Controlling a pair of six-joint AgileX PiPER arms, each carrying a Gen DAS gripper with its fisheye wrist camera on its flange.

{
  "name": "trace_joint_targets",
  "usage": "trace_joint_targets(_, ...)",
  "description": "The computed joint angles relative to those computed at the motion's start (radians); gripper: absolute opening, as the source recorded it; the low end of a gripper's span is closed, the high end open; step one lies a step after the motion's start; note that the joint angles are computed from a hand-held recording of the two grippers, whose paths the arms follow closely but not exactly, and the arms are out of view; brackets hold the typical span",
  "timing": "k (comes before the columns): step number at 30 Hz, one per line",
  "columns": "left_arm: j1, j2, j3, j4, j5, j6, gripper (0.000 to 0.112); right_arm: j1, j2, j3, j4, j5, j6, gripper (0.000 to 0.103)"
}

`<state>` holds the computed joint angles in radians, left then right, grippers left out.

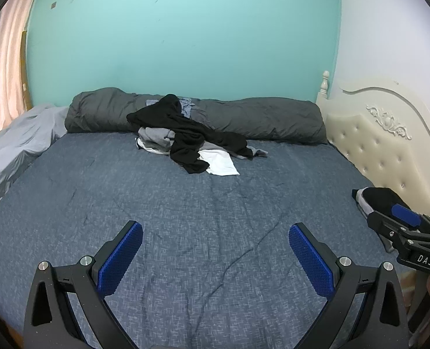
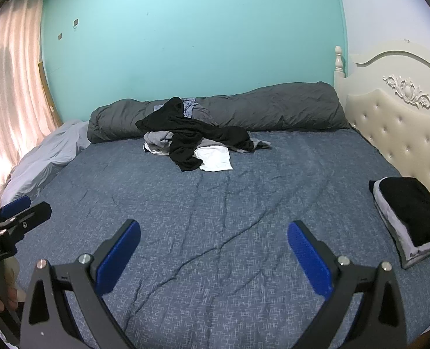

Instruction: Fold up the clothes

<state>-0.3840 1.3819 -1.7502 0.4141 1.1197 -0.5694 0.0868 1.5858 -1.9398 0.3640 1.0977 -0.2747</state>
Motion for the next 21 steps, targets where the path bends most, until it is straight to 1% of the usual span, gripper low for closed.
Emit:
trace_joint_targets(2, 0.004, 0.003, -0.013, -0.007, 0.006, 0.009, 0.103, -0.006, -0.004, 0.009, 0.006, 0.001, -0.006, 0.102)
trace_joint_targets(4, 0.031, 0.013, -0.015, -0.034, -0.009, 0.029, 0.103, -0.009, -0.006, 0.015, 0.008, -0.001, -0.012, 0.102)
trace_joint_targets(7, 0.04, 0.01, -0.002, -0.039, -0.024, 0.031, 0.103, -0.01, -0.007, 0.021, 0.008, -0.004, -0.015, 0.102)
trace_joint_targets(8, 0.034, 0.013, -0.01, -0.036, -0.017, 0.029, 0.103, -0.01, -0.002, 0.005, 0.006, 0.007, -0.011, 0.102)
trace_joint_targets(9, 0.046, 0.006, 0.008, -0.043, -0.036, 0.031, 0.103, -0.01, 0.003, -0.013, 0.004, 0.02, -0.006, 0.102)
trace_joint_targets(10, 0.017, 0.002, 0.003, -0.016, -0.022, 0.007, 0.103, -0.009, 0.005, -0.013, 0.003, 0.019, -0.006, 0.102)
trace_joint_targets(13, 0.024, 0.009, -0.003, -0.031, -0.025, 0.014, 0.103, -0.002, 0.018, -0.033, -0.005, 0.025, 0.003, 0.102)
trace_joint_targets(21, 0.029, 0.009, -0.005, -0.04, -0.029, 0.014, 0.103, -0.008, 0.016, -0.021, 0.004, 0.019, -0.002, 0.102)
